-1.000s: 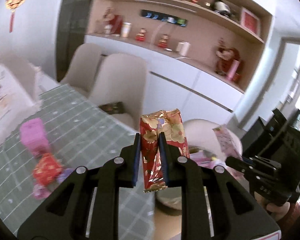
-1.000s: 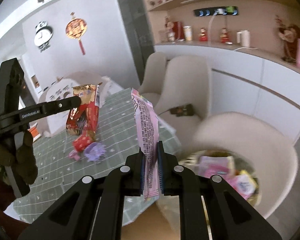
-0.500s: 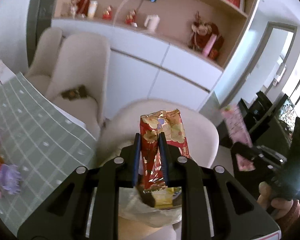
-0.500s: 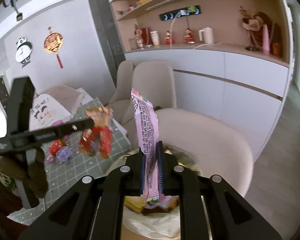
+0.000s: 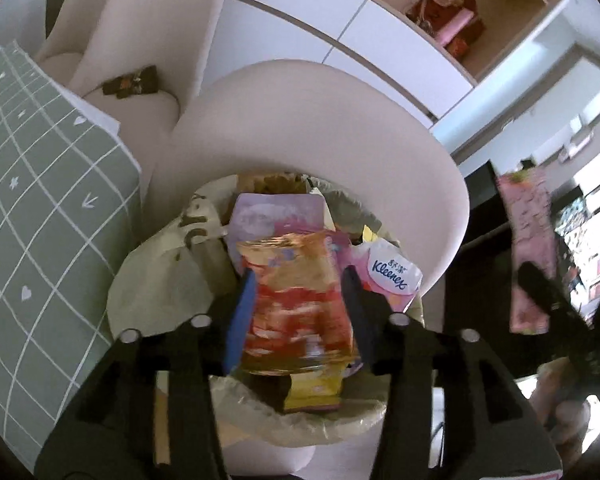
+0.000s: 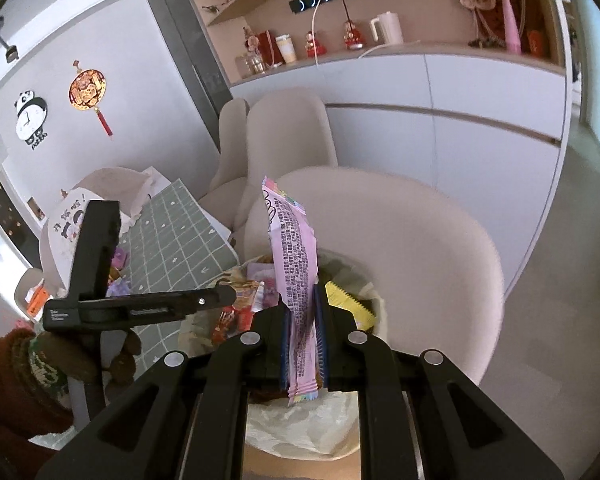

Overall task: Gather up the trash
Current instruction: 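Open the left tool over the bin while the right tool lowers and releases the pink strip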

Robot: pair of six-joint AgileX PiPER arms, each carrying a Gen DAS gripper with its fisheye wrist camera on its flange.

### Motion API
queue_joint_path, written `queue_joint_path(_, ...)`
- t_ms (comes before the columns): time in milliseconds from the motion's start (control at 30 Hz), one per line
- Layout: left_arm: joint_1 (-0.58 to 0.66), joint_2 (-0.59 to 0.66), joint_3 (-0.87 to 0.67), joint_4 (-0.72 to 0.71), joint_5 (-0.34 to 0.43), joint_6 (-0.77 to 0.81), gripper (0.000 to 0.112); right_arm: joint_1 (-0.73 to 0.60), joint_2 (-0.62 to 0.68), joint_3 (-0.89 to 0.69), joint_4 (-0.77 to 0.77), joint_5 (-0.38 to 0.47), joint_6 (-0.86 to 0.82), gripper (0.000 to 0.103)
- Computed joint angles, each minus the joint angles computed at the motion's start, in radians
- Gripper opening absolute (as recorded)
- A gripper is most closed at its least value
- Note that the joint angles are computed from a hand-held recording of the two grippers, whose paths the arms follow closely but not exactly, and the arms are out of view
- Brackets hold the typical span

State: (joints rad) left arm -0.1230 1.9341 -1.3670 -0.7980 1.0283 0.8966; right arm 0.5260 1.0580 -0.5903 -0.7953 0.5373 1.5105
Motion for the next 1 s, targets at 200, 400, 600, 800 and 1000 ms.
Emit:
queue_joint_path(200,0.114,-0.079,0.028,-0.021,0.019,0.054,0.051,-0.027,0.133,-0.043,-0.022,-0.154,0.029,0.013)
queue_joint_path(400,0.259,-0.138,0.026,-0.002,0.05,0.1,0.052,-0.082,0.352,-0.115,0.025,-0.374,-0.01,0.013)
queue_joint_path(600,0.422,-0.116,-0.024,0.041,0.105,0.117,0.053,-0.098,0.634,-0.229,0.376,-0.399,-0.32,0.013)
queue_joint_path(800,0.55,-0.044,-0.102,0.07,0.133,0.11,0.053,-0.086,0.709,-0.276,0.345,-0.354,-0.25,0.013)
queue_joint_path(1000,0.61,0.023,-0.159,0.088,0.16,0.106,0.053,0.014,0.691,-0.337,0.153,-0.185,-0.027,0.032)
